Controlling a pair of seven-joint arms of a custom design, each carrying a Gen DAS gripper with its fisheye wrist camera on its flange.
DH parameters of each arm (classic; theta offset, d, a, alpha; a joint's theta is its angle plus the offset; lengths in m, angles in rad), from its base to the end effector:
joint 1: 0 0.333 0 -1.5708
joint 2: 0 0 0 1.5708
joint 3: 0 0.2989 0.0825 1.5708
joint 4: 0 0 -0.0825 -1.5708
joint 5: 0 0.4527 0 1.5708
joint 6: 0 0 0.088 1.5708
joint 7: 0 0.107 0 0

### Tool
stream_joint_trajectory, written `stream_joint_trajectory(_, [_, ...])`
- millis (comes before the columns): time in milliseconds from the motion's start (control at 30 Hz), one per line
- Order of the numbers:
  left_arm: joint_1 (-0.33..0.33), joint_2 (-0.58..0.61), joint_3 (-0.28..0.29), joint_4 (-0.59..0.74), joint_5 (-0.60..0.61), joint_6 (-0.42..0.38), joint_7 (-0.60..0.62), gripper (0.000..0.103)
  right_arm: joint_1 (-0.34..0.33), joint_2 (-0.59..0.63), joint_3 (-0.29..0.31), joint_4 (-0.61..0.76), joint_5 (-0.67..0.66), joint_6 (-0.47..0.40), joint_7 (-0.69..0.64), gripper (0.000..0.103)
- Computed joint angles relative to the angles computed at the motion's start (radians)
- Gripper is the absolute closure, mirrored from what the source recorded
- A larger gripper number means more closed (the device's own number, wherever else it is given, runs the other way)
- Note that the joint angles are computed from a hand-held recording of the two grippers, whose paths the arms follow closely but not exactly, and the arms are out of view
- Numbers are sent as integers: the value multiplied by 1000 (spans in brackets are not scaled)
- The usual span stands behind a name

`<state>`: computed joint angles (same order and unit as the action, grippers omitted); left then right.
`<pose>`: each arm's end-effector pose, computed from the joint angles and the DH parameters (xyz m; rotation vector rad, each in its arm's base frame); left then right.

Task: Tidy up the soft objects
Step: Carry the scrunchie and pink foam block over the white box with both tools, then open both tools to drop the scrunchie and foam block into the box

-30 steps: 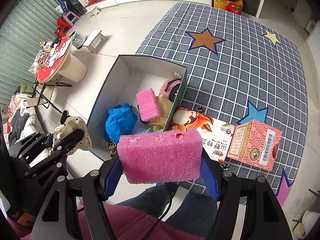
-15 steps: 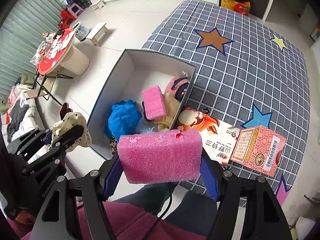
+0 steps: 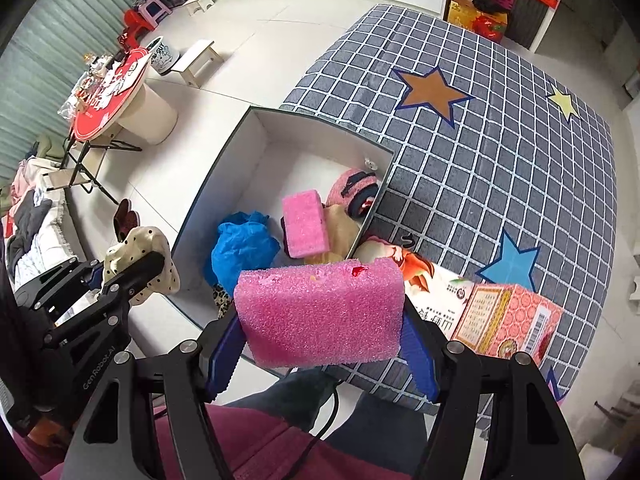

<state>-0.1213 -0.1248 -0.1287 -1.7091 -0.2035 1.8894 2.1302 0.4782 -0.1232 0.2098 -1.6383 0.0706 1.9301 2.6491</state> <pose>0.5910 -0.1708 0.6412 -1.1470 2.7352 -0.4925 0.4686 0.4019 0.6832 -1.5131 2.2763 0.1175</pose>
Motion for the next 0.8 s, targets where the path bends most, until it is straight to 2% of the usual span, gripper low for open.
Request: stream_joint_trajectory(800, [0, 94, -29, 74, 69, -23, -61, 84, -19, 61, -29, 36, 44, 18, -62, 32])
